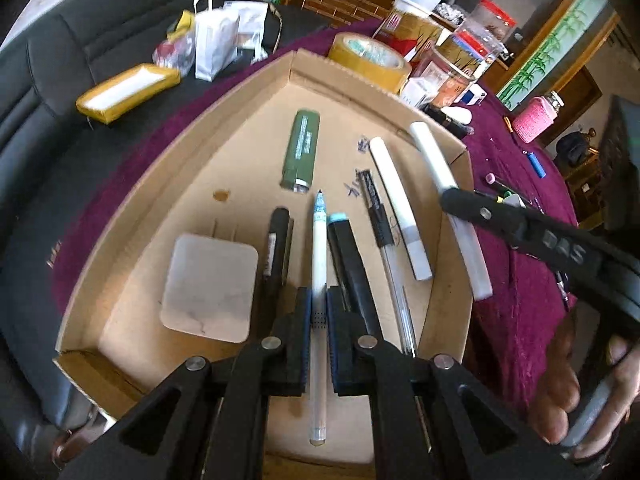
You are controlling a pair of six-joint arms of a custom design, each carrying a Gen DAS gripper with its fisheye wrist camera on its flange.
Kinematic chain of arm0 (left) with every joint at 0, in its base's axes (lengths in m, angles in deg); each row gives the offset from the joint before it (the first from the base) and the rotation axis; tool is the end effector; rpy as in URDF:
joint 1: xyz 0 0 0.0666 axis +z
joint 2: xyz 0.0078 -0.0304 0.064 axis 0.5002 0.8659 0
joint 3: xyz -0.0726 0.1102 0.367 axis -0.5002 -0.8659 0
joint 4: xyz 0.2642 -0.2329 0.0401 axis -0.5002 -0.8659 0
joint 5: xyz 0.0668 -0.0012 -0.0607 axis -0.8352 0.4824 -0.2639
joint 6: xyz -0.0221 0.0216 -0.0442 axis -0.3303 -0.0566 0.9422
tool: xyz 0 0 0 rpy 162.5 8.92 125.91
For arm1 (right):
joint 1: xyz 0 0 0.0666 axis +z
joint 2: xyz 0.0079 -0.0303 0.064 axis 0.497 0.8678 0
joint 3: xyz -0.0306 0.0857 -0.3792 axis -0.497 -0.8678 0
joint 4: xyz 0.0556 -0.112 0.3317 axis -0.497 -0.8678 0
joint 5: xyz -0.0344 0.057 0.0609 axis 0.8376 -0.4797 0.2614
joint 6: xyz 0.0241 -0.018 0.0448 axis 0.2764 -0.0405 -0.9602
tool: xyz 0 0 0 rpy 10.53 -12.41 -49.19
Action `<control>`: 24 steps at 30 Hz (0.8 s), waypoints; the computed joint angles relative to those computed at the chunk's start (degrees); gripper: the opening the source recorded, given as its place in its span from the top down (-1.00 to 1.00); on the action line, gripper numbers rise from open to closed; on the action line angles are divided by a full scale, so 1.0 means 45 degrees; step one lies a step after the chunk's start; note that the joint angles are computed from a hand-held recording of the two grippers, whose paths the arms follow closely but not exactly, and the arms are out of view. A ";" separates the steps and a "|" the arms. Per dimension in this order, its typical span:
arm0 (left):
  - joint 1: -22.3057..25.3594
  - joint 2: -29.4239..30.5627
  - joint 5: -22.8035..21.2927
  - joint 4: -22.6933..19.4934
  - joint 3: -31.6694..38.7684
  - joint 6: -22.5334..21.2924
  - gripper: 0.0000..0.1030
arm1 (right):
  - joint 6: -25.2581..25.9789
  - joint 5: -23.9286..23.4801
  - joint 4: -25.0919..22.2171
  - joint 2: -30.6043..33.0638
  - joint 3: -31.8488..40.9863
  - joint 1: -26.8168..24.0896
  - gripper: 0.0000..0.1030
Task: Organize rigid objects
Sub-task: 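Carry the PAINT marker and white pen into the tray and open both grippers, then withdraw both tools from the tray back over the cloth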
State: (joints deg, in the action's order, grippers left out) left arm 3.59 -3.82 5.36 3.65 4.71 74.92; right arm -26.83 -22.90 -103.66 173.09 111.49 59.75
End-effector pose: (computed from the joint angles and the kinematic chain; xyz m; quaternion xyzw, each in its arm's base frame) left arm 0.2395 -0.1147 0.4828 -0.2168 0.9451 -0.1010 0.2225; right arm 0.3760 0.2282 0.4879 -0.2210 0.9304 0.2179 0.1950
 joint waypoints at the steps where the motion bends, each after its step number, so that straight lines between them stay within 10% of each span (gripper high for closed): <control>1: -0.0003 0.0078 -0.0044 -0.0031 0.0001 0.0015 0.85 | 0.0059 0.0141 -0.0055 0.0168 0.0104 0.0030 0.68; 15: 0.0138 0.0231 -0.0005 0.0037 -0.0032 0.0115 0.85 | -0.0155 0.0723 0.0325 0.1021 0.0432 0.0271 0.67; 17: 0.0091 0.0287 -0.0058 0.0016 0.0043 0.0019 0.70 | -0.0089 0.0688 0.0285 0.0965 0.0411 0.0244 0.59; 19: 0.0029 0.0141 0.0007 0.0269 0.0019 -0.0008 0.03 | -0.0150 0.0152 0.0156 0.0727 0.0300 0.0055 0.31; 24: -0.1151 0.0121 -0.1709 0.0110 0.0727 0.0137 -0.22 | 0.0420 0.0428 0.0385 -0.0804 -0.0387 -0.0072 -0.29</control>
State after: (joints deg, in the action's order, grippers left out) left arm -1.59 -3.28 -2.33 4.15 7.98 75.53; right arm -24.94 -20.97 -101.93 169.47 109.75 59.42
